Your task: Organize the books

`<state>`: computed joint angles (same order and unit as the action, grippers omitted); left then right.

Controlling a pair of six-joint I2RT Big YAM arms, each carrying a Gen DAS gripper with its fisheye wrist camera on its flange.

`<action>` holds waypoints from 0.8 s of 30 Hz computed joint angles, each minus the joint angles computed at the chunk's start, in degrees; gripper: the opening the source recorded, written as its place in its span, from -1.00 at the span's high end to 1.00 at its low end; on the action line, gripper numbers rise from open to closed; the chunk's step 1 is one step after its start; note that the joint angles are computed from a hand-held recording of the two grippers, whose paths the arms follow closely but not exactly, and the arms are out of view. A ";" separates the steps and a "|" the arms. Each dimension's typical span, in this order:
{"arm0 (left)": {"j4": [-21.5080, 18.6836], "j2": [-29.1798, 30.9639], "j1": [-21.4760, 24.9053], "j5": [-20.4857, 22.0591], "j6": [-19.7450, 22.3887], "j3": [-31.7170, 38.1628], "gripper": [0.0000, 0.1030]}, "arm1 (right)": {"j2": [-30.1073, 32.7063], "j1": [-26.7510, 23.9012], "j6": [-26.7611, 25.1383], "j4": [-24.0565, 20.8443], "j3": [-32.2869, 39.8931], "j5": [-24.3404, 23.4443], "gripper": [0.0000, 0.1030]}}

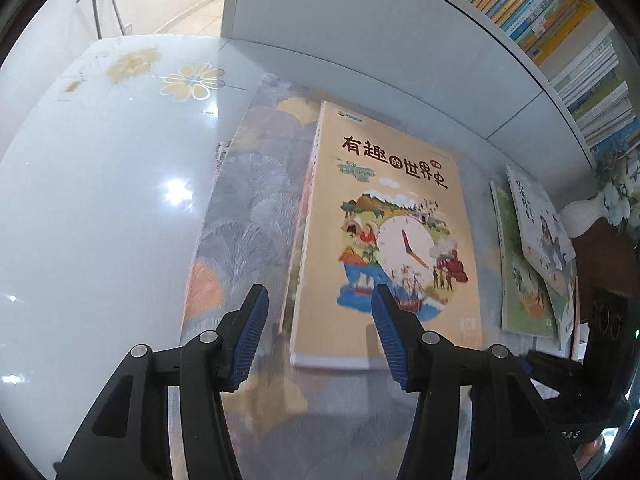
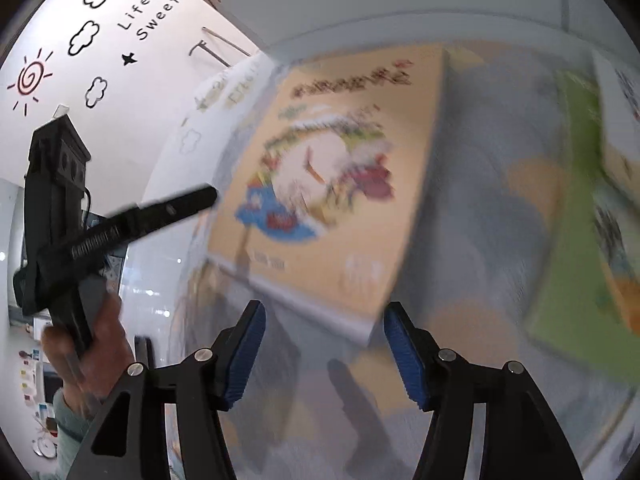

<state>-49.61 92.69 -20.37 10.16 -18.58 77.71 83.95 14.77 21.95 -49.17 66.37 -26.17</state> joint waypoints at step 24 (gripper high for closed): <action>-3.94 5.59 -30.81 4.53 4.63 11.34 -0.12 | -42.43 -27.39 -6.98 -18.01 -24.40 15.78 -0.23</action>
